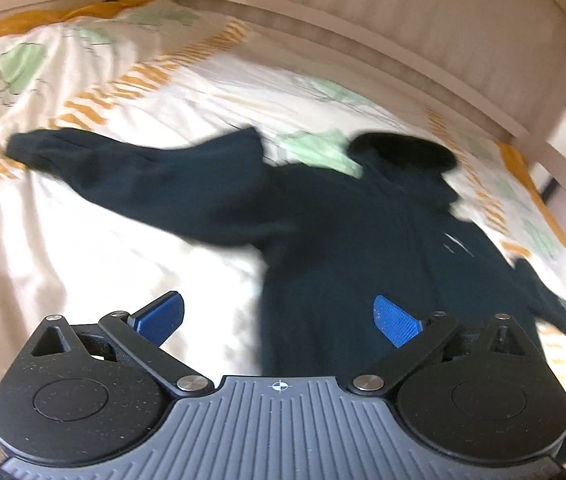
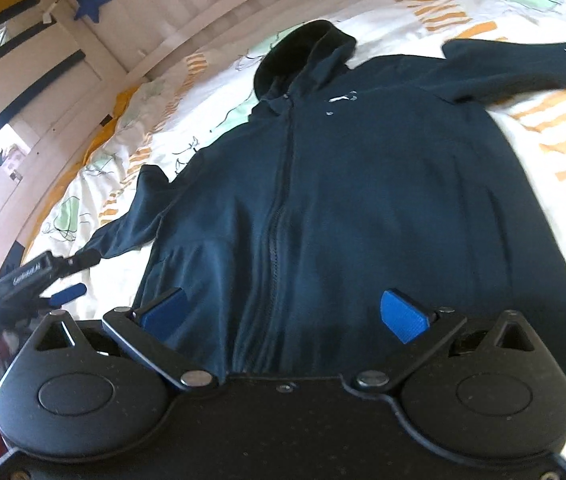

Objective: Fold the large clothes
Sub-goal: 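Reach the left tool to the nearest sleeve cuff and grasp it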

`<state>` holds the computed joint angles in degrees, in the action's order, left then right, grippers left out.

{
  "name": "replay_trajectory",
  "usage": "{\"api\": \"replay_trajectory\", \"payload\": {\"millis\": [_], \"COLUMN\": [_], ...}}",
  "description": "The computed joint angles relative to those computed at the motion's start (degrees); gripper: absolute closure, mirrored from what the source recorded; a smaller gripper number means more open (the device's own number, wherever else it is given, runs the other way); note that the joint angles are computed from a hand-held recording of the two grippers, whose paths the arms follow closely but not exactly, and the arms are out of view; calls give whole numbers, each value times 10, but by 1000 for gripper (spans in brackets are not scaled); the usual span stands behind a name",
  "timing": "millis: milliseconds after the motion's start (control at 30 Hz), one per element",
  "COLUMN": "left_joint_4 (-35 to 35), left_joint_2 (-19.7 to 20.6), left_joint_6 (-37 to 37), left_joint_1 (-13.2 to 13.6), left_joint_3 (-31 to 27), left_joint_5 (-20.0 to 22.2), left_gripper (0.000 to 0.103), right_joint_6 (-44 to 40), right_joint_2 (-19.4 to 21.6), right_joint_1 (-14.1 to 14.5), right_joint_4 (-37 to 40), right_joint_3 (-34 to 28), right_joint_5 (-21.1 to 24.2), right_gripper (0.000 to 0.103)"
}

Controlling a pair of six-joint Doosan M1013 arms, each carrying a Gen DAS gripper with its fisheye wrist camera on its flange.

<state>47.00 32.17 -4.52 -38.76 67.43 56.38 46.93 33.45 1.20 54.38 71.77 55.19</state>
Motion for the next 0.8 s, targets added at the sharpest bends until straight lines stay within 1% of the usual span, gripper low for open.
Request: {"api": "replay_trajectory", "payload": {"millis": [133,200,367,433,533,567,600,633,667,800], "left_joint_4": [2,-2,2,-3,-10,-7,-2,-2,-5,-9], "left_joint_2": [-14,-16,-18,-22,-26,-27,-28,-28,-28,-29], "left_joint_6": [-17,-19,-52,-71,-110,-129,-143,-151,-157,-188], "left_joint_1": [30,44,80,92,112,117,120,123,128,143], "left_joint_3": [22,27,44,56,73,78,83,85,86,95], "left_joint_5": [7,21,59,55,37,34,32,33,30,5], "left_gripper": [0,0,1,1,2,9,20,23,25,27], "right_joint_6": [-5,-5,-10,-19,-34,-37,-38,-37,-37,-33], "right_joint_2": [11,18,36,40,45,47,50,52,53,61], "right_joint_1": [12,18,32,37,43,44,46,48,49,51], "right_joint_4": [-4,-5,-3,0,4,3,0,-5,-9,-17], "right_joint_3": [-21,-33,-61,-66,-72,-74,-78,-81,-84,-93], "right_joint_5": [-1,3,16,16,14,14,15,16,15,19], "right_gripper": [1,1,1,1,1,1,1,1,1,1]}}
